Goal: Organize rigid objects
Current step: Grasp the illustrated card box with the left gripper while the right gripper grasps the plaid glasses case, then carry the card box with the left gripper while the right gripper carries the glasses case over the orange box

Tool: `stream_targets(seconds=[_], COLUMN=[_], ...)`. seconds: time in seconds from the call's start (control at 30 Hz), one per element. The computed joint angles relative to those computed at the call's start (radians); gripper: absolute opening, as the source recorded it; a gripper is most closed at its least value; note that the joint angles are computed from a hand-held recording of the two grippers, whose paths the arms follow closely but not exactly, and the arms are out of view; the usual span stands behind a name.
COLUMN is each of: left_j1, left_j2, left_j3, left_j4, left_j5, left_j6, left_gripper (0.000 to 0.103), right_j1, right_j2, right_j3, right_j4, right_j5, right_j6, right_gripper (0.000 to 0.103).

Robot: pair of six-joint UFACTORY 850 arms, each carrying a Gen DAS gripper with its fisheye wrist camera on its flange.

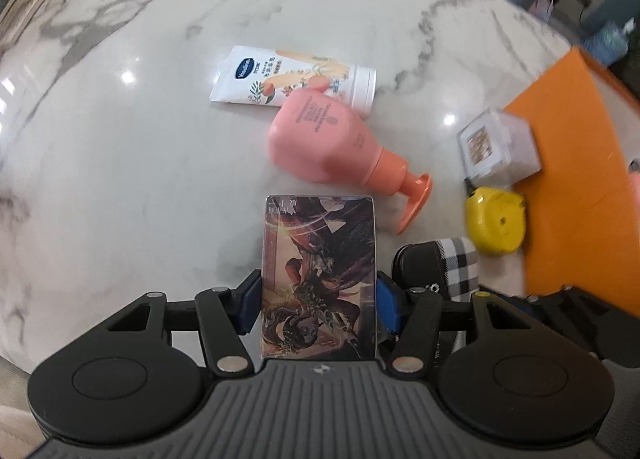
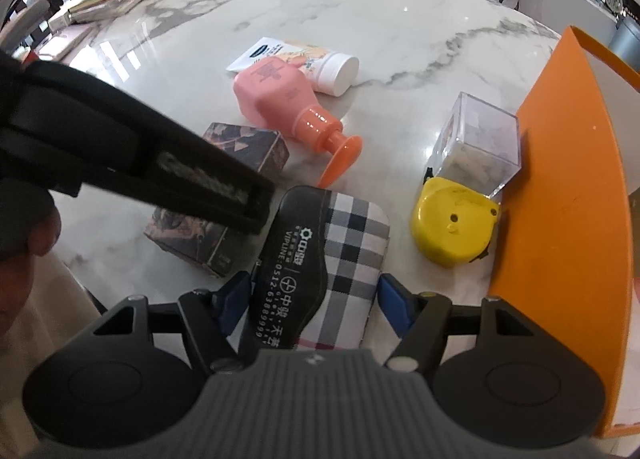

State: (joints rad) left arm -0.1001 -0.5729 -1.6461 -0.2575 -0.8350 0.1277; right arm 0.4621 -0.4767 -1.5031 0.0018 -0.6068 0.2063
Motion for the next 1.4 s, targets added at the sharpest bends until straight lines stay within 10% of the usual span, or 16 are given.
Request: stream_targets(seconds=[0.8,1.4], left_j1=[0.063,-0.012], left_j2=[0.128,0.171], left_j3=[0.074,-0.018], left_j4=[-0.168,-0.285], left_j5=[0.023,0.029], left_j6=[0.019,0.153], left_gripper=[0.065,0.065], right_j1=[0.005,-0.056], right_j2=[0.116,0.295], right_j3=[0.04,0.096], right_j4=[-0.041,-0.233], right_j5=[0.07,0.089], right_j6=[0.0,0.059], right_gripper=[0.068,0.068])
